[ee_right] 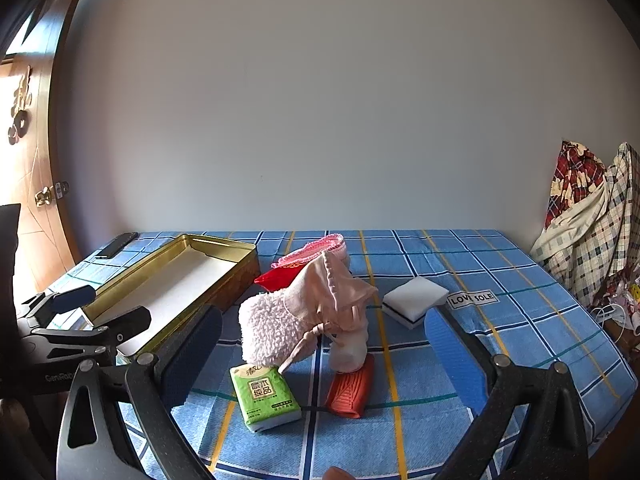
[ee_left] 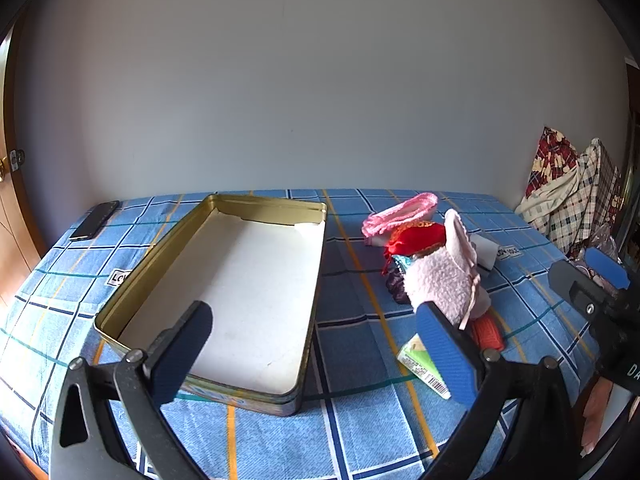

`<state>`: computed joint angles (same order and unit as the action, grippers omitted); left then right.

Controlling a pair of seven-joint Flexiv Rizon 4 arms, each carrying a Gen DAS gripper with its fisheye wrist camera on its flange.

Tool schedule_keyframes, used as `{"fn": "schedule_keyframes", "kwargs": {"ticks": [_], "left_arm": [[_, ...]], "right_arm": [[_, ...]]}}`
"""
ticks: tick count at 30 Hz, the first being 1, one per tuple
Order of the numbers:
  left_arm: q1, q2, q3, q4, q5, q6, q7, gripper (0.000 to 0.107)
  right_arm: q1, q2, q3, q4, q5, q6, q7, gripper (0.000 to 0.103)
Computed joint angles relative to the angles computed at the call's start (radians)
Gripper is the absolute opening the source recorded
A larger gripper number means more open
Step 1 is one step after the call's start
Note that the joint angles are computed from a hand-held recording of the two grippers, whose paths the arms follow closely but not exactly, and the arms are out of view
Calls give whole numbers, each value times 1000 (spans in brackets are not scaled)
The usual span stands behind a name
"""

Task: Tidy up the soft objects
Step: 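Move the left tool toward the pink fluffy sock beside the tin, then grasp the pink fluffy sock with the left gripper and lift it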

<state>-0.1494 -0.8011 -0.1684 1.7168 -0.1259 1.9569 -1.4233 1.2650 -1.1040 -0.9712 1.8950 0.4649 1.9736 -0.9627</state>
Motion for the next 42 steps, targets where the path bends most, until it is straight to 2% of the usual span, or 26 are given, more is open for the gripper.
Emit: {"fn": "schedule_keyframes", "kwargs": {"ticks": [22, 42], "left_arm": [[7, -12, -3, -11, 2, -14, 0, 103], [-36, -56, 18, -79, -28, -77, 37, 103]], "right_arm": [[-17, -7, 20, -14, -11, -4, 8, 102], [-75, -13, 77, -26, -19, -4, 12, 102]]}}
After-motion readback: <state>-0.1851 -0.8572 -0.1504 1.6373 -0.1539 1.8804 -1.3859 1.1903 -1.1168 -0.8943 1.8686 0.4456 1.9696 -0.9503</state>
